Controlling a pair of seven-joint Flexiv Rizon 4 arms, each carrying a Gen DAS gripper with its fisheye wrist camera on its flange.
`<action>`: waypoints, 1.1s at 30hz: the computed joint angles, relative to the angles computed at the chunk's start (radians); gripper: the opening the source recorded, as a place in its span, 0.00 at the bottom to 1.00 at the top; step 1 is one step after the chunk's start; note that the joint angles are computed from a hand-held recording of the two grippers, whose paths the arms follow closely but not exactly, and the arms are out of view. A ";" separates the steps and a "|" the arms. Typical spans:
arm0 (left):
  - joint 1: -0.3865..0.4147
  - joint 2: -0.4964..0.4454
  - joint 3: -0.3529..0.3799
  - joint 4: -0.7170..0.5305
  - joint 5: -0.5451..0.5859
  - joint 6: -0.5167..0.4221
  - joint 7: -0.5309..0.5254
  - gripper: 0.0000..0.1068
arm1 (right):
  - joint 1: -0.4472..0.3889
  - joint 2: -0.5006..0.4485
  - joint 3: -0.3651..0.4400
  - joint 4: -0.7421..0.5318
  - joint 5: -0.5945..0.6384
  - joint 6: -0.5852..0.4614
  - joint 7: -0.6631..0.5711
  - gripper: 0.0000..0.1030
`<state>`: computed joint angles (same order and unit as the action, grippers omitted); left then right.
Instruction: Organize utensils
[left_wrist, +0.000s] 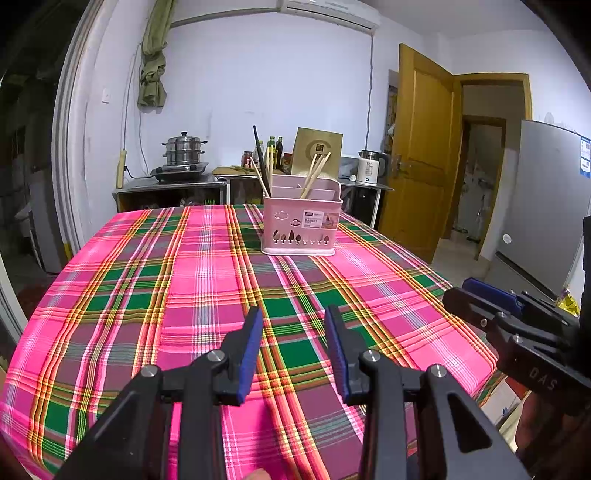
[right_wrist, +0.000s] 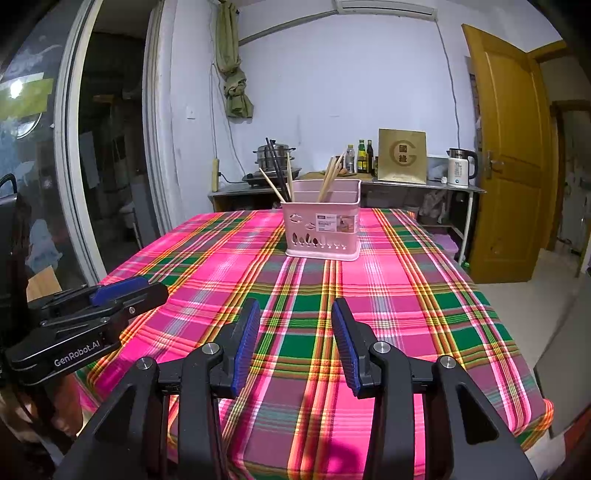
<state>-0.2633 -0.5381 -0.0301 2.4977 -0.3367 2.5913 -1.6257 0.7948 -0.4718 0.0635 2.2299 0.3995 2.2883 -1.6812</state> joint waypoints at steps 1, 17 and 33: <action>0.000 0.000 0.000 0.000 0.000 -0.001 -0.001 0.34 | 0.003 0.000 -0.001 -0.001 0.003 -0.001 -0.001 0.40; 0.006 -0.004 -0.002 0.001 0.020 0.002 -0.015 0.34 | 0.002 0.002 0.000 -0.001 0.004 -0.003 -0.002 0.40; 0.019 -0.009 0.000 0.013 0.046 0.014 -0.024 0.34 | 0.000 -0.002 0.000 -0.002 0.004 0.000 -0.001 0.40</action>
<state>-0.2442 -0.5476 -0.0304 2.5109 -0.2905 2.6058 -1.6499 0.7951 -0.4738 0.0634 2.2282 0.4030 2.2884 -1.6824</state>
